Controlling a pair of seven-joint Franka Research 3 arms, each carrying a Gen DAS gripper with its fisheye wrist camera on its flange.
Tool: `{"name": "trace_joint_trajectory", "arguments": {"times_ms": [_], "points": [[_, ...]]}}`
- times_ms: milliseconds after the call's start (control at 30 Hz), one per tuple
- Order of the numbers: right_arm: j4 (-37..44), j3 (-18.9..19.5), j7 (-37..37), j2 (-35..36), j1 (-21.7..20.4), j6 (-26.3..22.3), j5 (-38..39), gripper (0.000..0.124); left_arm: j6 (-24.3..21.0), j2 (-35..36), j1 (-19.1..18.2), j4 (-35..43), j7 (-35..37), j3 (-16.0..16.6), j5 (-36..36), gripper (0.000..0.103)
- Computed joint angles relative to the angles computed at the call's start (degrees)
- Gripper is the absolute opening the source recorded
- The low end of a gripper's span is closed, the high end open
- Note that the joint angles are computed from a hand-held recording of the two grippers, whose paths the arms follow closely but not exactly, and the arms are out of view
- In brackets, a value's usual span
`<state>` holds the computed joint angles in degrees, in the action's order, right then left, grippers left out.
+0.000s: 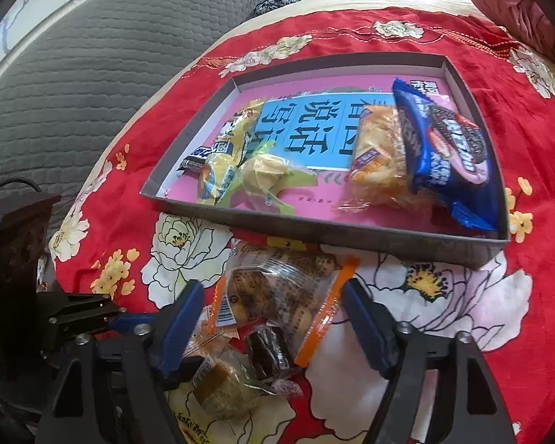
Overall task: Organize snacks
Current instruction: 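Grasp the orange peanut bag with the right gripper while the left grasps the cat-print wrapped cake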
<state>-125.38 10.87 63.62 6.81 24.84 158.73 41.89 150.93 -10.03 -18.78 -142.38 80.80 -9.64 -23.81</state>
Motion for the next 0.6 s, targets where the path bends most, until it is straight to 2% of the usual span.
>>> {"name": "trace_joint_trajectory", "arguments": {"times_ms": [333, 533, 600], "points": [[0.8, -0.5, 7.2, 2.5, 1.6, 2.7, -8.7, 0.086, 0.7, 0.4, 0.0, -0.2, 0.4, -0.2, -0.4, 0.049], [1.0, -3.0, 18.6, 3.8, 4.5, 4.2, -23.1, 0.086, 0.7, 0.6, 0.0, -0.2, 0.1, -0.2, -0.3, 0.049], [0.7, -4.3, 22.9, 3.9, 5.9, 5.0, -29.3, 0.079, 0.7, 0.6, 0.2, -0.1, -0.3, -0.4, 0.3, 0.048]]}}
